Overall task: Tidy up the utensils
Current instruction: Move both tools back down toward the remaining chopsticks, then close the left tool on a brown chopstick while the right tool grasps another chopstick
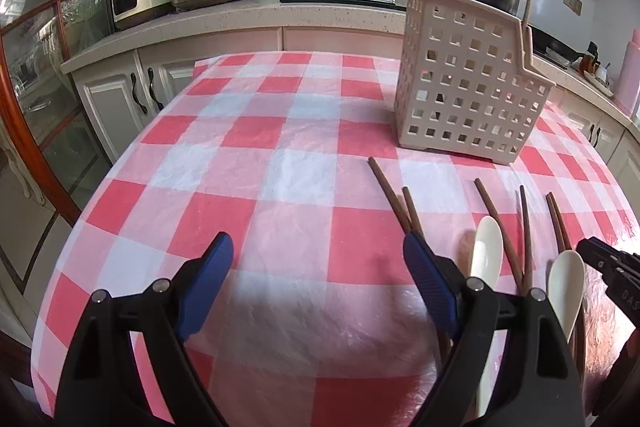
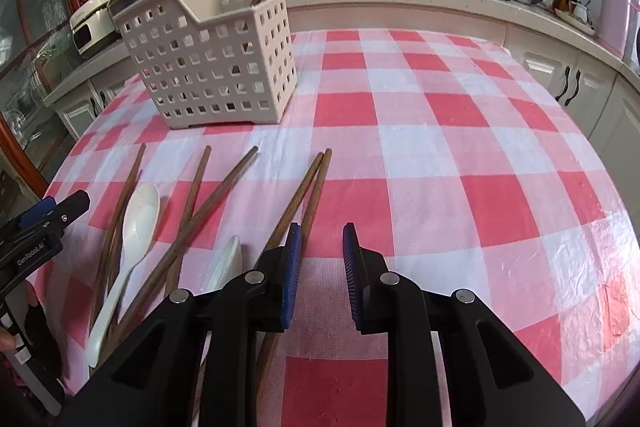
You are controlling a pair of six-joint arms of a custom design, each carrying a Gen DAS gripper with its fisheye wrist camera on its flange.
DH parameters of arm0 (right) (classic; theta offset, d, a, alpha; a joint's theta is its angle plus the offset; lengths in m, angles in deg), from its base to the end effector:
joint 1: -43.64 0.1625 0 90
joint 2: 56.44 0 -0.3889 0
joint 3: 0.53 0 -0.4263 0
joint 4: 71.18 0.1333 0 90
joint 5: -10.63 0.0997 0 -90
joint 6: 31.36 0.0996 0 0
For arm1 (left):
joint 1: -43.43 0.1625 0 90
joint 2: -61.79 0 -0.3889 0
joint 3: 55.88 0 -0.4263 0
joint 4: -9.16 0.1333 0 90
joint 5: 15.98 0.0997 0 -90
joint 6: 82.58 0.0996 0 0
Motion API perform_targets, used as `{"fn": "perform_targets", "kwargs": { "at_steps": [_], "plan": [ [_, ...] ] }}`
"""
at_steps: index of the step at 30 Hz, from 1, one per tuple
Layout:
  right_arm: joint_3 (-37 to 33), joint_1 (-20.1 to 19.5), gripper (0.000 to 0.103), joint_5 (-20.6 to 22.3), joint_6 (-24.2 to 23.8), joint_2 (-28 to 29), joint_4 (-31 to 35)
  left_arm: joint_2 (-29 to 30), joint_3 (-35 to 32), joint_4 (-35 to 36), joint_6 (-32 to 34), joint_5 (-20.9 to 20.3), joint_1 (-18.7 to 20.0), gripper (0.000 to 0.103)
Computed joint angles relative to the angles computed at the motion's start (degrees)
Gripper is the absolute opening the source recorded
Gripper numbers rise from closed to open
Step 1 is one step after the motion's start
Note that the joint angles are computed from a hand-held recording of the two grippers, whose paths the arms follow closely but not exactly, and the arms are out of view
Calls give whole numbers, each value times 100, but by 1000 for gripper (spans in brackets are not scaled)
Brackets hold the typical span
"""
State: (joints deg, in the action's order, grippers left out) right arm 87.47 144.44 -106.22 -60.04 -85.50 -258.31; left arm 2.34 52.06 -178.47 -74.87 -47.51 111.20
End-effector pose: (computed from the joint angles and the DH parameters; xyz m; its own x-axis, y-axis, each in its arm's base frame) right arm 0.2166 -0.6644 -0.0220 -0.7441 -0.2765 0.6082 -0.5749 0.7287 -0.3721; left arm -0.0193 -0.6239 0.2195 -0.6882 -0.3140 -0.6541 0.3429 0.6536 -0.6747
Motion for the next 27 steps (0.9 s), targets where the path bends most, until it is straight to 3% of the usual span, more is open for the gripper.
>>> {"fn": "perform_targets", "kwargs": {
  "at_steps": [14, 23, 27],
  "plan": [
    [-46, 11, 19, -20, -63, 38, 53, 157, -143, 512, 47, -173, -33, 78],
    [-71, 7, 19, 62, -20, 24, 169, 198, -374, 1125, -221, -520, 81, 49],
    [-80, 2, 19, 74, -15, 22, 186, 147, -394, 1342, -301, -857, 126, 32]
  ]
}}
